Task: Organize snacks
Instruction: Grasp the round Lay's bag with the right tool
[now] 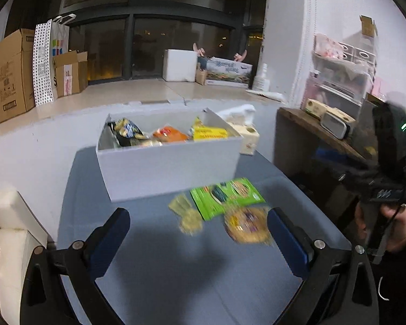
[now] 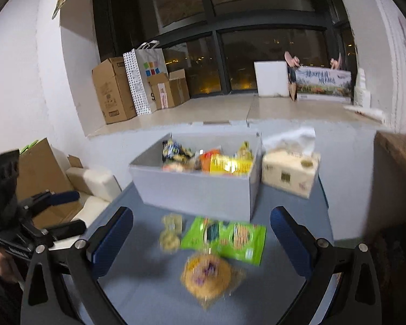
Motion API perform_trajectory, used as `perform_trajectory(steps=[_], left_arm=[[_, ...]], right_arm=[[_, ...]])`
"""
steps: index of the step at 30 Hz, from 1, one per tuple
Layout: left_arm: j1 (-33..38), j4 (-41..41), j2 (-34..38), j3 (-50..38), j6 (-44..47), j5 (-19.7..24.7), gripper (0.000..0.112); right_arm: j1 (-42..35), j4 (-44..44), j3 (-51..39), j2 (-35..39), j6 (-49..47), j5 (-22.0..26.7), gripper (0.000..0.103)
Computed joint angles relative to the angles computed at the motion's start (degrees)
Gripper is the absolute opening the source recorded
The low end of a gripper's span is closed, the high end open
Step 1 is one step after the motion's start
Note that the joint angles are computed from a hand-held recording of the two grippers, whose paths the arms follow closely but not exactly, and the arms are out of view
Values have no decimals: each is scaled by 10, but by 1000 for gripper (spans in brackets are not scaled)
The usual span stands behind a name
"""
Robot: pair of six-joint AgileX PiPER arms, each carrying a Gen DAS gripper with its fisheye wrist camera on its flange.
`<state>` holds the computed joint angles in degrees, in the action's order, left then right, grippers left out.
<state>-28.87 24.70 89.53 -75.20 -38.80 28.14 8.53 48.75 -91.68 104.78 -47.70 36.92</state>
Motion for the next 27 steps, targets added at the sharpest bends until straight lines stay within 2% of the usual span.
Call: perform_trajectory(steps=[6, 14, 19, 22, 24, 25, 27], left_arm=[[-40, 69, -27, 75, -104, -20, 103], [-46, 108, -35, 121, -190, -39, 103], [-36, 94, -32, 129, -188, -52, 103], [-33, 82, -30, 132, -178, -59, 103], [-33, 84, -29, 136, -184, -61, 103], [-35, 89, -28, 137, -190, -62, 103], [-32, 83, -29, 141, -188, -67, 103]], right_arm=[[-16, 59, 120, -23, -58, -30, 103], [-9, 23, 125, -6, -21, -44, 103], [16, -72, 51, 43, 60, -43, 103], [40, -160, -28, 94, 130, -27, 103], [58, -238, -106, 139, 197, 13, 103], [64, -273, -155, 168, 233, 48, 103], [68, -275, -211, 200, 240, 104, 103]])
